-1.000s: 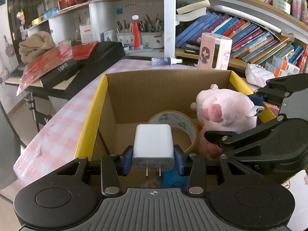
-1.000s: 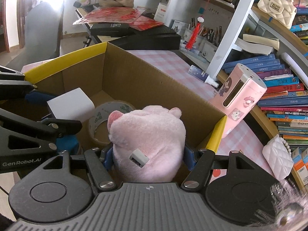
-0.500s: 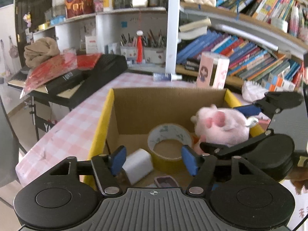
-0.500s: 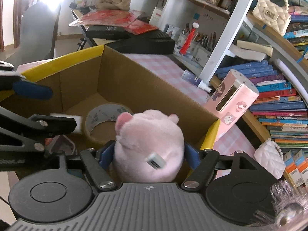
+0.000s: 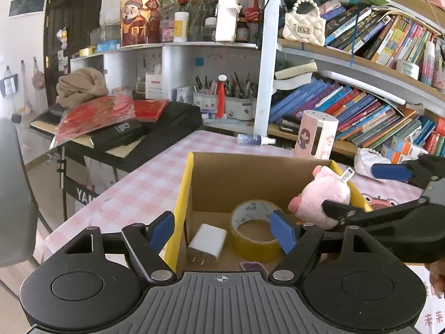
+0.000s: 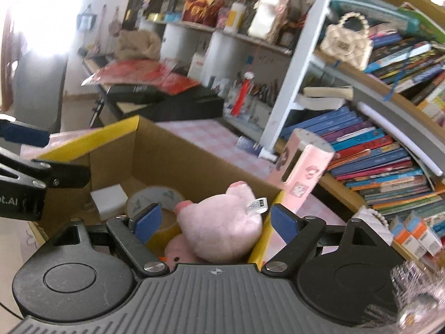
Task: Organize objects
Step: 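Lift both open tools up out of the yellow box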
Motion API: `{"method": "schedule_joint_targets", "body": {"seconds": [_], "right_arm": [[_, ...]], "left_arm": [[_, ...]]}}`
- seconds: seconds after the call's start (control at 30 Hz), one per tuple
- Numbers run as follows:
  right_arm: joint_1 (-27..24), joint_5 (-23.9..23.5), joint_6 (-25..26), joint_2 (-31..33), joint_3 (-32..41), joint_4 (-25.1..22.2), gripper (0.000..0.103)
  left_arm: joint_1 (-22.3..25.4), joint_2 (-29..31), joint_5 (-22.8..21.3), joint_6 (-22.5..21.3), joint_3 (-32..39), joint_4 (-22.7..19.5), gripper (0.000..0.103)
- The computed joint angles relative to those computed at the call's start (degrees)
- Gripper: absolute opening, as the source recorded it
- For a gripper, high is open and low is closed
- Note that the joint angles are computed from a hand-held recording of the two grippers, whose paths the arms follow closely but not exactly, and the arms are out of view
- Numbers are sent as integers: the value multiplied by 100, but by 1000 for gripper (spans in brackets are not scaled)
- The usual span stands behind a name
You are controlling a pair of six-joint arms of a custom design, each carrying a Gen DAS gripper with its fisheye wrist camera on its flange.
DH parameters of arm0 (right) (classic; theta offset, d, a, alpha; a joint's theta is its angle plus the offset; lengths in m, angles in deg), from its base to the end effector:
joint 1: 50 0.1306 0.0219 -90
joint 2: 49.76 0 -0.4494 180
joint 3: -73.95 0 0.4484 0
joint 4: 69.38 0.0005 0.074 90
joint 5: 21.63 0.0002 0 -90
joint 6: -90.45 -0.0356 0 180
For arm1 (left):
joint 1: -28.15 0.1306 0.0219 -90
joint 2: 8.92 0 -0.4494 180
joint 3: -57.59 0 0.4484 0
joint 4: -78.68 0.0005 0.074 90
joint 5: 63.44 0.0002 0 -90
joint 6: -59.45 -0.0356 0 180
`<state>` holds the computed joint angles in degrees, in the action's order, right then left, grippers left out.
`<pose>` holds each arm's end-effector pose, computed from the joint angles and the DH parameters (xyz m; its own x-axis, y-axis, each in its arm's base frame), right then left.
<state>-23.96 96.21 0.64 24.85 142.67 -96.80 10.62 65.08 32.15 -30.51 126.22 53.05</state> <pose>0.3999 0.1763 0.4598 -0.4933 -0.2443 -0.8349 -0.0392 0.9650 -0.2592 0.4166 -0.1358 0.4641 -0.4914 0.1545 -0.8571 0.3790 0.9240 -0.0508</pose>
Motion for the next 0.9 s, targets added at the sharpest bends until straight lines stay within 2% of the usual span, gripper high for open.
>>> {"method": "schedule_joint_targets", "body": {"seconds": [0.3,0.5,0.67,0.77,0.9], "right_arm": [[381,796,-687,-365,-200,-15,85],[687,1275,-1208,-547,-302,-279,85],[975,1637,-1906,-608,-322,-790,85],[1163,1775,-2452,-596,-300,-1258,85],[1459,1846,-3186,-568,-289,-1875,85]], "left_arm": [[168,-280,101,-6,-197,-37,78],[294,-460,222,-35,-341,-114,79],[395,-643,336,-148,-480,-261,79],[462,-787,369,-231,-591,-378,84],[601,-992,493,-370,-731,-595,84]]}}
